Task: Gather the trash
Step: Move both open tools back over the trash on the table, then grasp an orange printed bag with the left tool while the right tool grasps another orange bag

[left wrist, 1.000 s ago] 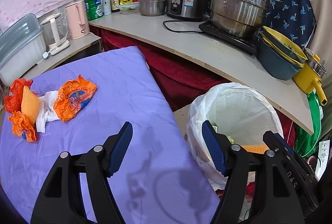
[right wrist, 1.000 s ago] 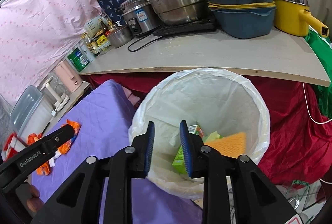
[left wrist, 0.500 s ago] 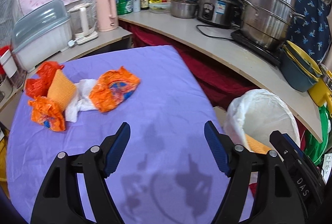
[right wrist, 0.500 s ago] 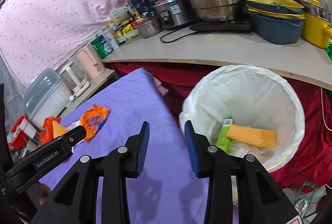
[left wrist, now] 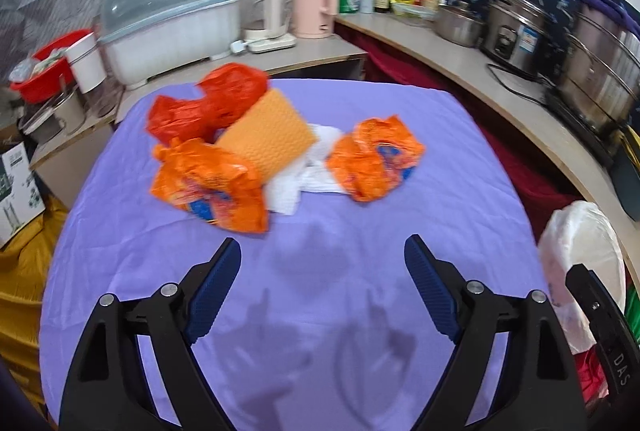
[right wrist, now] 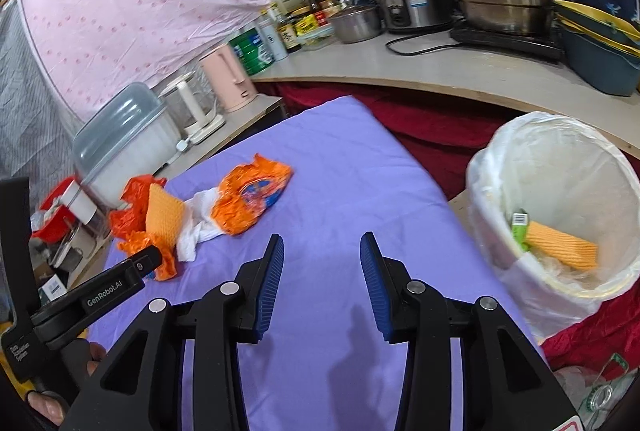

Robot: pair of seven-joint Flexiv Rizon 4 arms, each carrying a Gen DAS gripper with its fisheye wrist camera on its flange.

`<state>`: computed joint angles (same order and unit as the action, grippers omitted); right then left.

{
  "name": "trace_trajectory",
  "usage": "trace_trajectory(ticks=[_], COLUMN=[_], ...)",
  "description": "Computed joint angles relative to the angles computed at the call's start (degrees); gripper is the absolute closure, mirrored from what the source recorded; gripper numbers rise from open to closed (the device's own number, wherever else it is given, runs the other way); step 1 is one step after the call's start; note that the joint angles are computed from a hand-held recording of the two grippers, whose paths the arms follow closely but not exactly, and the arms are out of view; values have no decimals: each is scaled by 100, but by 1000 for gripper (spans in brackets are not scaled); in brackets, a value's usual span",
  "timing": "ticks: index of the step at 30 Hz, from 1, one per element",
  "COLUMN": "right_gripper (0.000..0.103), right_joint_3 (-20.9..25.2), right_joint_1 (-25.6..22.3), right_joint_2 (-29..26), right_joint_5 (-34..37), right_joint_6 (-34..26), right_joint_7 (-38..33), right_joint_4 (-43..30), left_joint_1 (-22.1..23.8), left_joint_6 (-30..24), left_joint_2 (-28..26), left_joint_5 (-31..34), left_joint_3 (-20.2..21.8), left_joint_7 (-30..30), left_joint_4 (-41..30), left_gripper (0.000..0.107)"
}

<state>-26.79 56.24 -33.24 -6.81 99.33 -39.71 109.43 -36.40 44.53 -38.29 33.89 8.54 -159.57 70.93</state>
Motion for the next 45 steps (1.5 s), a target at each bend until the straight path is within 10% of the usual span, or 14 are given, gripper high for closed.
trace_trajectory(ticks=[20, 36, 45], right_gripper=[58, 56, 57], right_joint_3=[1270, 2672, 3146], right_joint_1=[-836, -1975, -2128], right_joint_2=[-831, -2195, -2984], right_joint_5=[-1019, -1495, -1245], right_joint_6=[-752, -1927, -2727], right_joint_7=[399, 33, -734], right_joint_4=[-1542, -3966, -5408], left_joint_1=[807, 1154, 1313], left_joint_6=[770, 1404, 2061], left_joint_2=[507, -223, -230], left_joint_5=[-135, -1276, -1950], left_joint_3=[1, 77, 4], left_joint_7=[-554, 379, 654], left_joint_4=[1320, 826, 1338], left_gripper=[20, 16, 69])
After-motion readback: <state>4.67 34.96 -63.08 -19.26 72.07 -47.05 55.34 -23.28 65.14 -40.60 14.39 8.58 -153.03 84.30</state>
